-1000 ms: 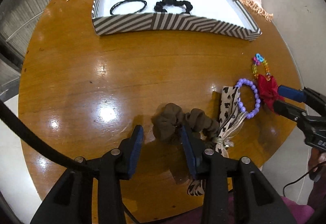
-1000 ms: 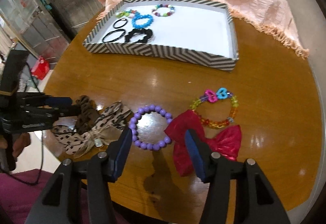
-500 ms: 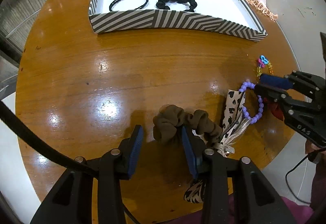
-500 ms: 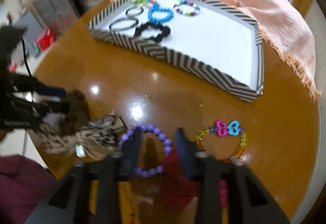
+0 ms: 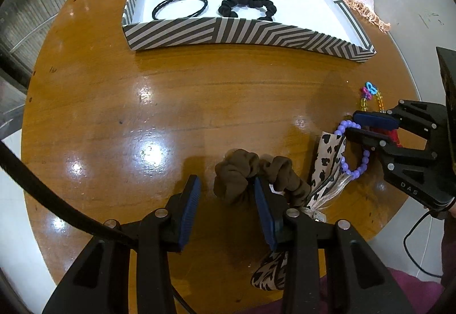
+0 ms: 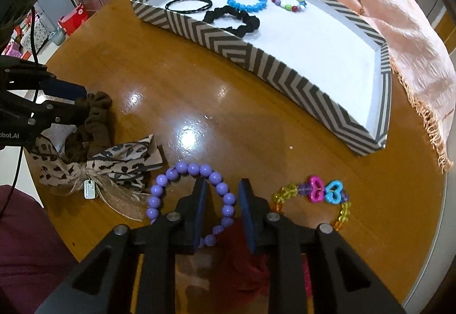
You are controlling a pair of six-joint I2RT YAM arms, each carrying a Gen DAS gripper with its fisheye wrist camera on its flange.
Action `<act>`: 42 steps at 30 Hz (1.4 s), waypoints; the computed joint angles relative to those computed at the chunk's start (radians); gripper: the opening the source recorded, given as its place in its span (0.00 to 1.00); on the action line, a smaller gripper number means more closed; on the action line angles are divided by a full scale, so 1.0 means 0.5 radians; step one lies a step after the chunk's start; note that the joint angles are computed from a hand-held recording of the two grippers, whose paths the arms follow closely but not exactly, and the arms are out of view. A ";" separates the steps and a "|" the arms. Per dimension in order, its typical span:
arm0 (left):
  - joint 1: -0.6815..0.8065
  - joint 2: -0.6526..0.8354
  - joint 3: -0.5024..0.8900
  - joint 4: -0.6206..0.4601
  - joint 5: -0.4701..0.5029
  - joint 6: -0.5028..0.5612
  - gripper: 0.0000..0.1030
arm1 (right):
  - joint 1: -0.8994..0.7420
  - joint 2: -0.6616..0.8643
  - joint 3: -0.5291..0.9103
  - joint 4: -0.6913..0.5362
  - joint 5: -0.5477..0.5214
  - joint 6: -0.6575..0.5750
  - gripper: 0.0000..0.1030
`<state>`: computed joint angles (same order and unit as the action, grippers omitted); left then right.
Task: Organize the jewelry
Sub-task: 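Grasp the brown scrunchie with leopard bow with the left tool while the right grasps the purple bracelet, then carry the scrunchie and purple bracelet with both tools into the tray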
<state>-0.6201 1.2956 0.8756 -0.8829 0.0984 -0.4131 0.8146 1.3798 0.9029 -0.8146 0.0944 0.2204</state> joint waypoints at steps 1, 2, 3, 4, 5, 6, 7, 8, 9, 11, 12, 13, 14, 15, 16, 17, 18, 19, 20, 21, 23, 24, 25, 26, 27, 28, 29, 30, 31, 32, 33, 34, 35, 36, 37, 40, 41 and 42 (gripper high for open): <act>0.002 -0.004 -0.007 0.020 0.013 0.009 0.26 | 0.013 -0.008 -0.006 0.011 0.013 0.021 0.14; 0.007 -0.013 -0.017 0.041 0.039 0.018 0.19 | 0.026 0.001 -0.006 0.029 0.028 0.041 0.09; 0.002 -0.018 -0.014 0.047 0.035 0.020 0.18 | 0.026 -0.003 -0.012 0.039 0.026 0.052 0.09; -0.008 -0.024 -0.007 0.048 0.016 0.023 0.13 | 0.017 -0.010 -0.018 0.048 0.007 0.063 0.09; -0.016 -0.039 0.007 0.046 0.001 0.033 0.12 | -0.002 -0.015 -0.021 0.055 -0.017 0.073 0.09; -0.017 -0.052 0.020 0.042 0.002 0.039 0.12 | -0.012 -0.031 -0.025 0.060 -0.025 0.088 0.09; -0.011 -0.071 0.041 0.035 0.009 0.048 0.11 | -0.022 -0.058 -0.023 0.057 -0.025 0.099 0.09; 0.001 -0.092 0.069 0.023 0.020 0.062 0.11 | -0.038 -0.090 -0.013 0.044 -0.032 0.104 0.09; 0.013 -0.104 0.089 0.015 0.029 0.073 0.11 | -0.054 -0.132 0.004 0.028 -0.037 0.116 0.09; 0.047 -0.133 0.150 -0.015 0.052 0.099 0.10 | -0.067 -0.181 0.050 -0.002 -0.025 0.133 0.09; 0.068 -0.150 0.172 -0.029 0.066 0.114 0.10 | -0.075 -0.213 0.081 -0.024 -0.014 0.141 0.09; 0.081 -0.160 0.198 -0.040 0.076 0.122 0.10 | -0.079 -0.235 0.100 -0.031 -0.005 0.151 0.09; 0.090 -0.168 0.225 -0.051 0.083 0.128 0.10 | -0.089 -0.265 0.123 -0.049 0.001 0.157 0.09; 0.103 -0.179 0.256 -0.064 0.088 0.139 0.10 | -0.093 -0.283 0.155 -0.063 0.014 0.162 0.09; 0.114 -0.187 0.283 -0.071 0.086 0.152 0.10 | -0.085 -0.295 0.176 -0.074 0.033 0.170 0.09; 0.124 -0.186 0.319 -0.082 0.081 0.163 0.10 | -0.083 -0.305 0.205 -0.086 0.053 0.171 0.09; 0.143 -0.185 0.368 -0.101 0.080 0.178 0.10 | -0.085 -0.312 0.236 -0.091 0.069 0.172 0.09; 0.149 -0.174 0.410 -0.113 0.075 0.181 0.10 | -0.095 -0.317 0.257 -0.095 0.075 0.167 0.09; 0.170 -0.165 0.454 -0.128 0.075 0.199 0.10 | -0.100 -0.323 0.281 -0.096 0.090 0.173 0.09; 0.187 -0.153 0.507 -0.144 0.064 0.213 0.10 | -0.107 -0.298 0.318 -0.094 0.094 0.173 0.09; 0.220 -0.121 0.596 -0.163 0.051 0.235 0.10 | -0.139 -0.280 0.371 -0.088 0.098 0.165 0.09; 0.242 -0.105 0.637 -0.171 0.052 0.246 0.10 | -0.153 -0.271 0.391 -0.082 0.103 0.164 0.09; 0.259 -0.095 0.664 -0.176 0.052 0.257 0.10 | -0.162 -0.280 0.403 -0.089 0.105 0.167 0.09; 0.271 -0.081 0.698 -0.182 0.047 0.267 0.10 | -0.181 -0.282 0.420 -0.092 0.095 0.163 0.09; 0.279 -0.057 0.740 -0.183 0.036 0.277 0.10 | -0.199 -0.279 0.443 -0.092 0.090 0.157 0.09; 0.289 -0.041 0.771 -0.188 0.034 0.288 0.10 | -0.205 -0.277 0.458 -0.095 0.097 0.152 0.09; 0.296 -0.024 0.804 -0.190 0.030 0.295 0.10 | -0.217 -0.266 0.483 -0.103 0.107 0.139 0.09; 0.302 -0.006 0.838 -0.191 0.026 0.302 0.10 | -0.231 -0.254 0.505 -0.107 0.109 0.127 0.09; 0.305 0.017 0.875 -0.192 0.022 0.309 0.10 | -0.242 -0.252 0.517 -0.112 0.110 0.119 0.09; 0.304 0.040 0.911 -0.191 0.015 0.315 0.10 | -0.258 -0.244 0.535 -0.115 0.113 0.108 0.09; 0.304 0.063 0.940 -0.188 0.008 0.321 0.10 | -0.275 -0.235 0.550 -0.115 0.116 0.095 0.09; 0.300 0.084 0.967 -0.186 -0.001 0.326 0.10 | -0.290 -0.230 0.562 -0.119 0.116 0.083 0.09; 0.296 0.111 1.000 -0.187 -0.009 0.331 0.10 | -0.309 -0.218 0.579 -0.121 0.116 0.071 0.09; 0.290 0.146 1.035 -0.181 -0.021 0.334 0.10 | -0.329 -0.209 0.593 -0.120 0.112 0.060 0.09; 0.284 0.175 1.068 -0.180 -0.031 0.338 0.10 | -0.346 -0.197 0.603 -0.116 0.106 0.051 0.09; 0.257 0.266 1.167 -0.177 -0.060 0.351 0.10 | -0.399 -0.160 0.647 -0.113 0.092 0.015 0.09; 0.249 0.303 1.205 -0.175 -0.066 0.356 0.10 | -0.416 -0.146 0.663 -0.111 0.085 0.001 0.09; 0.240 0.332 1.239 -0.179 -0.071 0.356 0.10 | -0.431 -0.133 0.680 -0.112 0.079 -0.011 0.09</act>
<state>-0.5001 1.4618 1.4950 -0.9726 0.0629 -0.2349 0.5992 1.3132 1.2431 -0.8708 0.1339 0.2150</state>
